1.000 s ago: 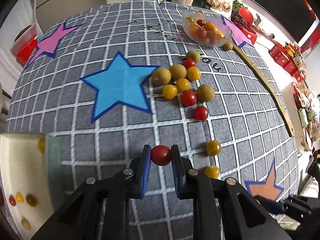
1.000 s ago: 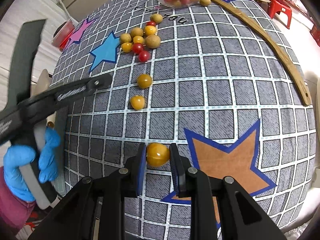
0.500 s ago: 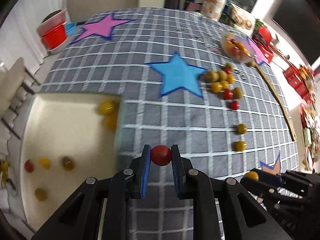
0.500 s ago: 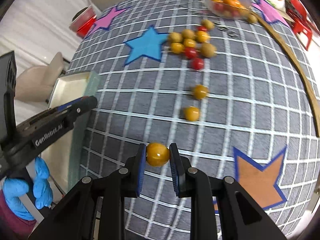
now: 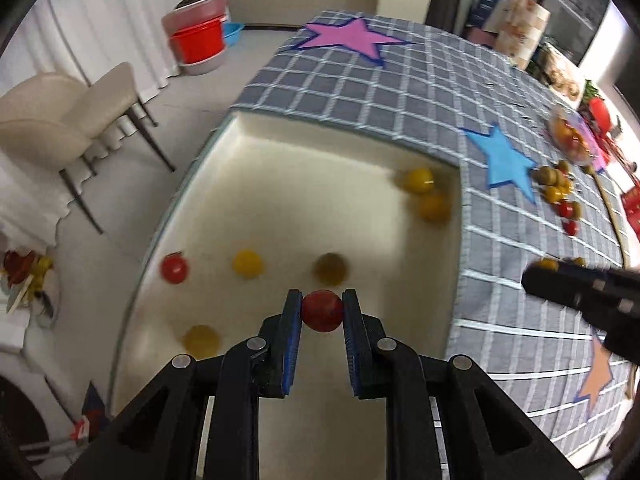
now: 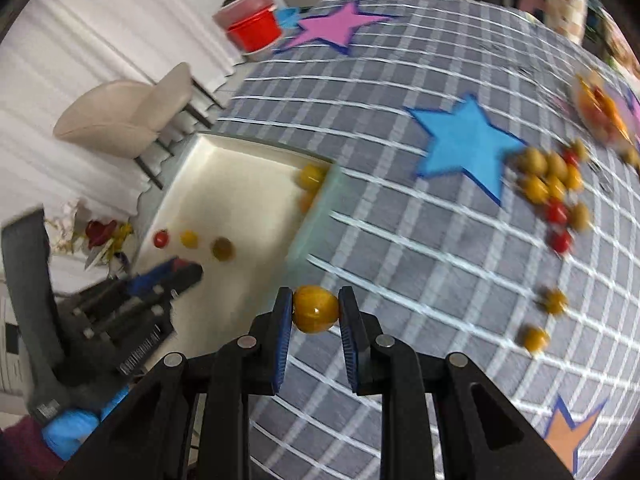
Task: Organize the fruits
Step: 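Carry both tomatoes into the white tray and open both tools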
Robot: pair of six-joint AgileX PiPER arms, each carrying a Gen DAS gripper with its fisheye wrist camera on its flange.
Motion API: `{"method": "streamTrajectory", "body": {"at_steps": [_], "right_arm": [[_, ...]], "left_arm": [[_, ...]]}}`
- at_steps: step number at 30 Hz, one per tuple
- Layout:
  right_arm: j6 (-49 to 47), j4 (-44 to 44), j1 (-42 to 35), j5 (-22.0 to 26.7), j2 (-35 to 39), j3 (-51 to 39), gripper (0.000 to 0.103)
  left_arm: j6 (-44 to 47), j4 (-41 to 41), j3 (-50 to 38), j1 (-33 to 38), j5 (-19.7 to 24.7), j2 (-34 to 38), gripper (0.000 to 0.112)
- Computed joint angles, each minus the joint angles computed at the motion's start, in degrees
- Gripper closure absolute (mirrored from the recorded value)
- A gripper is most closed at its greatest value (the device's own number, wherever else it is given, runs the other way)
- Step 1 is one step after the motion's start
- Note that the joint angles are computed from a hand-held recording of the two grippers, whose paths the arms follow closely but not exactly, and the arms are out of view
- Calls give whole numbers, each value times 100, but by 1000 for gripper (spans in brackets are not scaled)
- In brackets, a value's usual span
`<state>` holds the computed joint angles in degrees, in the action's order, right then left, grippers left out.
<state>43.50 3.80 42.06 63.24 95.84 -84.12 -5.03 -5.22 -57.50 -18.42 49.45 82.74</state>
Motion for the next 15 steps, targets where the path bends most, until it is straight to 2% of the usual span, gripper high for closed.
{"method": "streamTrajectory", "body": {"at_steps": [10, 15], "right_arm": [[-612, 291, -121, 189, 1673, -1593, 78], [-677, 433, -163, 304, 2156, -1910, 78]], "left_arm": [[24, 114, 404, 253, -387, 263, 91], [92, 70, 496, 290, -424, 264, 91]]}}
